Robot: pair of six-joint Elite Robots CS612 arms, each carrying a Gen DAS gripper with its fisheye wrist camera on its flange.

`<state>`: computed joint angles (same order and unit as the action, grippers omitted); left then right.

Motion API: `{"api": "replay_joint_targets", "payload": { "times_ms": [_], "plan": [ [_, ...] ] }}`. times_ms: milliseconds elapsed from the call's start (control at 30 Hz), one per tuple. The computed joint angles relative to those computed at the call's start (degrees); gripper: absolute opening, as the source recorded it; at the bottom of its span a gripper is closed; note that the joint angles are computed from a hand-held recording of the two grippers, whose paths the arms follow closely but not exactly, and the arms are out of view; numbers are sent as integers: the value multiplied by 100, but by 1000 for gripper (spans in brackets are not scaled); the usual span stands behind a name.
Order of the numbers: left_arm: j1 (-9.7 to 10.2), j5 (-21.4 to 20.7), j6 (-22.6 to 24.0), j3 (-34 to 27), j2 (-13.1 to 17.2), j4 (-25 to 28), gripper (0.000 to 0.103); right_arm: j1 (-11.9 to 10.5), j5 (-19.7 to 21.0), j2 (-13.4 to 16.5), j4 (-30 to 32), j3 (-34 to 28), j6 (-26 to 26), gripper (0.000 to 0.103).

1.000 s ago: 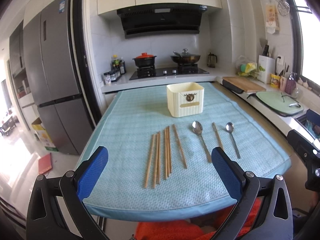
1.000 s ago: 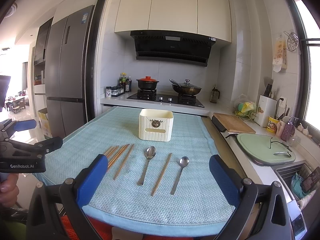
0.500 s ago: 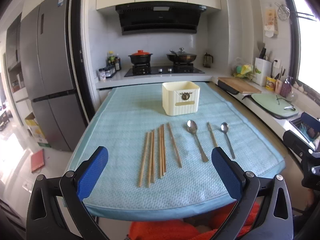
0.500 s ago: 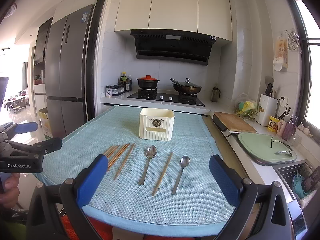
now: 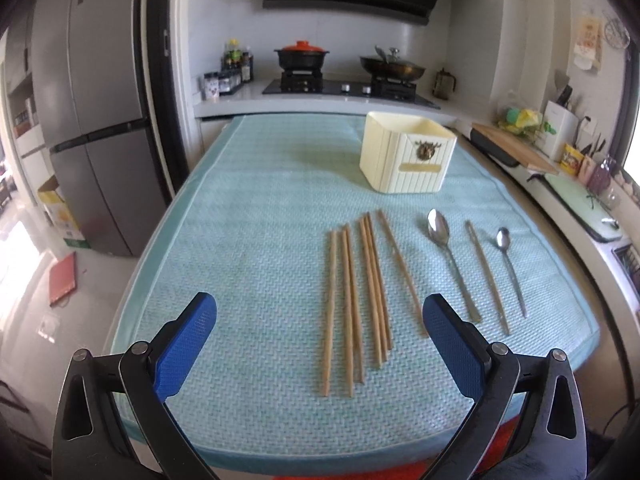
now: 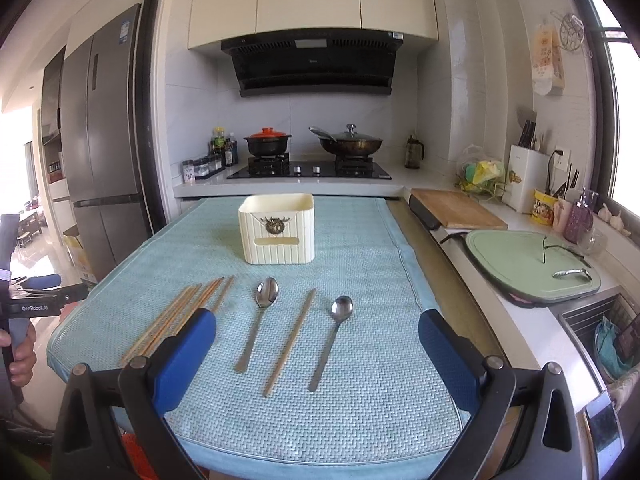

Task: Organize utensils
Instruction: 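Grasp a wooden chopstick with the left tool while the right tool grasps a metal spoon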

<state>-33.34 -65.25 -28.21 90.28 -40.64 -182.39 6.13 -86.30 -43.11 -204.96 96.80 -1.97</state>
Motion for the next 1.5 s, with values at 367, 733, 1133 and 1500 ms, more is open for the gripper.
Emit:
{"api": "replay_joint_targets", "payload": {
  "times_ms": [367, 733, 1133, 1500],
  "plan": [
    [497, -1010, 165, -1557, 912, 1358, 102, -182, 249, 434, 1526, -770, 475, 103],
    [605, -1032, 423, -2169, 1273, 2043, 102, -276, 458, 890, 2514, -1527, 1061, 103],
    [647, -1177, 673, -2506, 1464, 2371, 90, -162, 171, 1483, 3463, -2621, 492, 94],
    [626, -1514, 1153, -2824, 1561, 2523, 7, 54, -652, 2137, 4135, -3831, 238, 60]
  ]
}}
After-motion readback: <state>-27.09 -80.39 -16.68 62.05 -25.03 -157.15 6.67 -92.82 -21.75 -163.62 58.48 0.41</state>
